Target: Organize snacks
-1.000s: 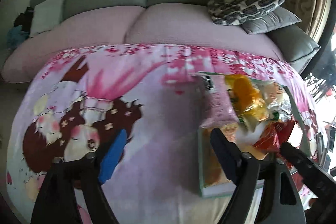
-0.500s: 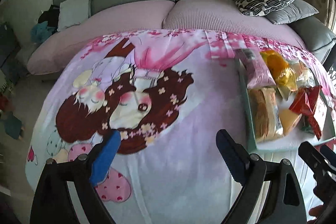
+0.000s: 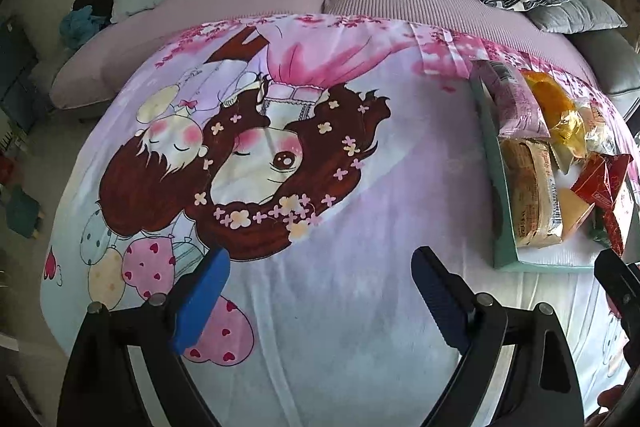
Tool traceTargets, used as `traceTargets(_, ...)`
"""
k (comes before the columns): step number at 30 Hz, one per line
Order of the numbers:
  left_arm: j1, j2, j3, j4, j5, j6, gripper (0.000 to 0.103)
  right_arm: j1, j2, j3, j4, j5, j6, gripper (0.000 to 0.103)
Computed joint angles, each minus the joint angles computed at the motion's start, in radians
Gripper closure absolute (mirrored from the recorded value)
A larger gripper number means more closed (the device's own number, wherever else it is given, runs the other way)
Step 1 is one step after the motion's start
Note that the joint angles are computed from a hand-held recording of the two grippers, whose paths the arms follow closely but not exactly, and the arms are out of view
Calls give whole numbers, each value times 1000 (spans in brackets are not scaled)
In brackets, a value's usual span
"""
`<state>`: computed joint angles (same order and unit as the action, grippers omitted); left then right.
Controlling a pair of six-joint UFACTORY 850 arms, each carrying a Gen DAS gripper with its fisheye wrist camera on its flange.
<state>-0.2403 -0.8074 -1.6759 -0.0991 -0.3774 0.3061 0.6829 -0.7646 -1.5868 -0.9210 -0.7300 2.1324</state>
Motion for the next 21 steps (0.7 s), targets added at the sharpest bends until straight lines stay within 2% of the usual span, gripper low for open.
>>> traceTargets(9, 1, -22, -35, -10, -50, 22, 11, -9, -7, 1, 30, 21, -17, 0)
traceTargets(21, 2, -19, -32, -41, -54, 72, 11, -10, -14, -6, 31, 21, -27, 0)
